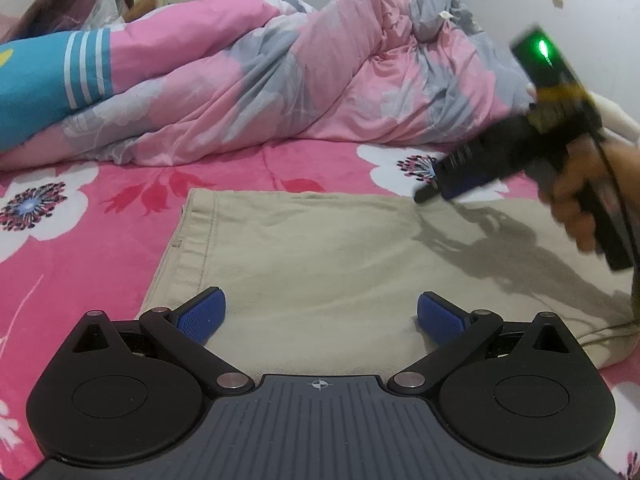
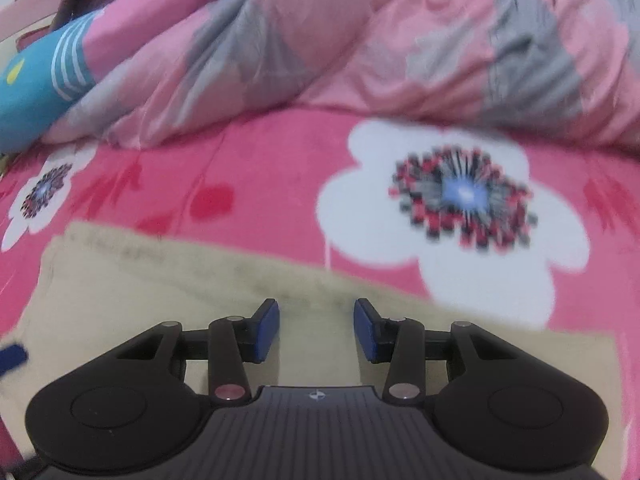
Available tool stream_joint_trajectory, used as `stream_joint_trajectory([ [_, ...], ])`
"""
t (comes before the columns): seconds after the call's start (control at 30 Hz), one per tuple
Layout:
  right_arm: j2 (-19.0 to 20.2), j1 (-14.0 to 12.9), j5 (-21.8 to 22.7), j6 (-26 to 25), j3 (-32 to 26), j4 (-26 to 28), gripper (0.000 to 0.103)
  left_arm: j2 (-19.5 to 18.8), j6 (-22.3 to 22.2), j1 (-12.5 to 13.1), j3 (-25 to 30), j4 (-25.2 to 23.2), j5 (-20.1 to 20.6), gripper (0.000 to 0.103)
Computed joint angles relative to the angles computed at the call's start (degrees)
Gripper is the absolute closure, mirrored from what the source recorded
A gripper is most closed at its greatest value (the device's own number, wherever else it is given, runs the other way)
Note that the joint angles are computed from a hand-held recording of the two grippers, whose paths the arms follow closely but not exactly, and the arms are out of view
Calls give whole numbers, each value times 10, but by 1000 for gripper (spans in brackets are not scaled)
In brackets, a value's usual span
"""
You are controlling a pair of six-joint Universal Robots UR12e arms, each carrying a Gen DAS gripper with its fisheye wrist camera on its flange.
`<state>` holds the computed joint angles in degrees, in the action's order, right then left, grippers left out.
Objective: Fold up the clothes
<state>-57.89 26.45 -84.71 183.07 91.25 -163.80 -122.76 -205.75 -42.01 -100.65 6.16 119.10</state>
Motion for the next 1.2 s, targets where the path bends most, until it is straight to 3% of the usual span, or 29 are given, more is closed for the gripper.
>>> stream_joint_trajectory([
  [0.1,-5,1,75,-10,-7,1,60,1,-2,2,-1,-1,-5,0],
  [0.2,3,12,131,-63,-29,47,60,0,-4,2,1,-5,-5,0],
  [0.33,42,30,107,-94,-73,87,55,0,-2,1,1,-7,-1,0],
  [0.43,52,37,81,-81,-96,91,57,1,-2,1,0,-7,-3,0],
  [0.53,40,36,118,-95,-93,94,57,2,-3,3,-1,-9,-8,0],
  [0.63,29,33,179,-124,-92,136,57,3,-3,3,-1,-11,-11,0],
  [0.73,46,42,185,-152,-120,195,57,2,-2,3,1,-11,-9,0],
  [0.8,64,46,186,-134,-133,175,58,1,-2,2,1,-10,-8,0],
  [0.93,73,36,207,-32,-125,69,58,1,2,2,1,-6,-6,0],
  [1.03,48,22,210,-8,-89,35,58,1,2,1,0,2,-1,0],
  [1.2,-26,-15,211,7,7,11,58,1,4,-2,-4,34,0,0],
])
